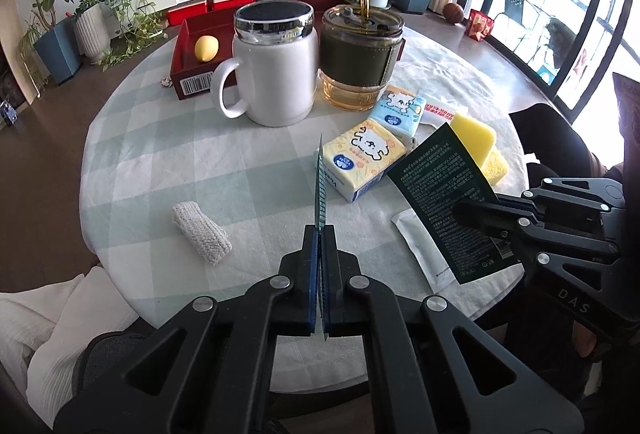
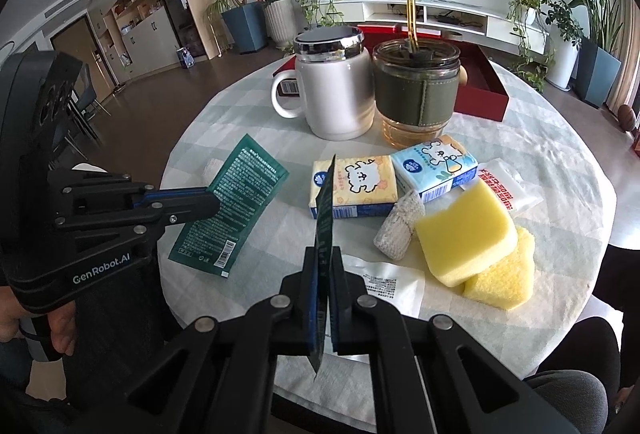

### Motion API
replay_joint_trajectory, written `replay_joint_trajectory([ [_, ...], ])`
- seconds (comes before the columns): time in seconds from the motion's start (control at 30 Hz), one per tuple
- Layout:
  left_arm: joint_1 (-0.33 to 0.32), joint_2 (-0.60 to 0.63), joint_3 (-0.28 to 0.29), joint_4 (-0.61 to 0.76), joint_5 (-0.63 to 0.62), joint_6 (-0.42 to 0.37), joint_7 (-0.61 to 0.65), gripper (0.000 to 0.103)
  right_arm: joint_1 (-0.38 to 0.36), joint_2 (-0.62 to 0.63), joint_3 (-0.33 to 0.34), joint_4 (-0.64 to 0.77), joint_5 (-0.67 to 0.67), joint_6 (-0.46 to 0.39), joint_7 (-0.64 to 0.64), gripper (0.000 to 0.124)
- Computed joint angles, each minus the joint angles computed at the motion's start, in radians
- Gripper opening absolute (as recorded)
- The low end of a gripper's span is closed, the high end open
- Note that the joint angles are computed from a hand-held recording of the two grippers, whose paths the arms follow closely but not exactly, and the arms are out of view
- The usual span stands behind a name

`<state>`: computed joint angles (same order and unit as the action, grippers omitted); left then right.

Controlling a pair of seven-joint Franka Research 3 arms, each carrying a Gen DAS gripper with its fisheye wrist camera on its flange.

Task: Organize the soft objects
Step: 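Lift both green sachets and carry them over the red tray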

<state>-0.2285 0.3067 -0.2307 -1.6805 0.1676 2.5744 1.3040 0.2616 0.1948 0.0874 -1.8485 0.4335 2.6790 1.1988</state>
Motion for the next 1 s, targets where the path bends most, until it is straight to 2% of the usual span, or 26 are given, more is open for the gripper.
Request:
replay_joint_trajectory([
  [0.43, 0.027, -0.004, 0.018, 0.074, 0.016, 0.005, 0.027, 0.000, -0.034, -0.035, -0.014, 0.019, 0.066, -0.001, -0.040, 0.005],
  [0.57, 0.036, 0.030, 0.024, 0.130, 0.015, -0.005, 0.037, 0.000, -0.043, -0.021, -0.035, 0.043, 0.025, 0.005, 0.000, 0.005],
  [0.83, 0.051, 0.111, 0.035, 0.258, 0.007, -0.032, 0.051, 0.000, -0.084, 0.041, -0.058, 0.145, -0.028, 0.005, 0.047, 0.005],
  [1.0, 0.055, 0.179, 0.045, 0.372, 0.011, -0.068, 0.064, 0.000, -0.106, 0.135, -0.067, 0.287, -0.067, -0.045, 0.071, 0.005],
])
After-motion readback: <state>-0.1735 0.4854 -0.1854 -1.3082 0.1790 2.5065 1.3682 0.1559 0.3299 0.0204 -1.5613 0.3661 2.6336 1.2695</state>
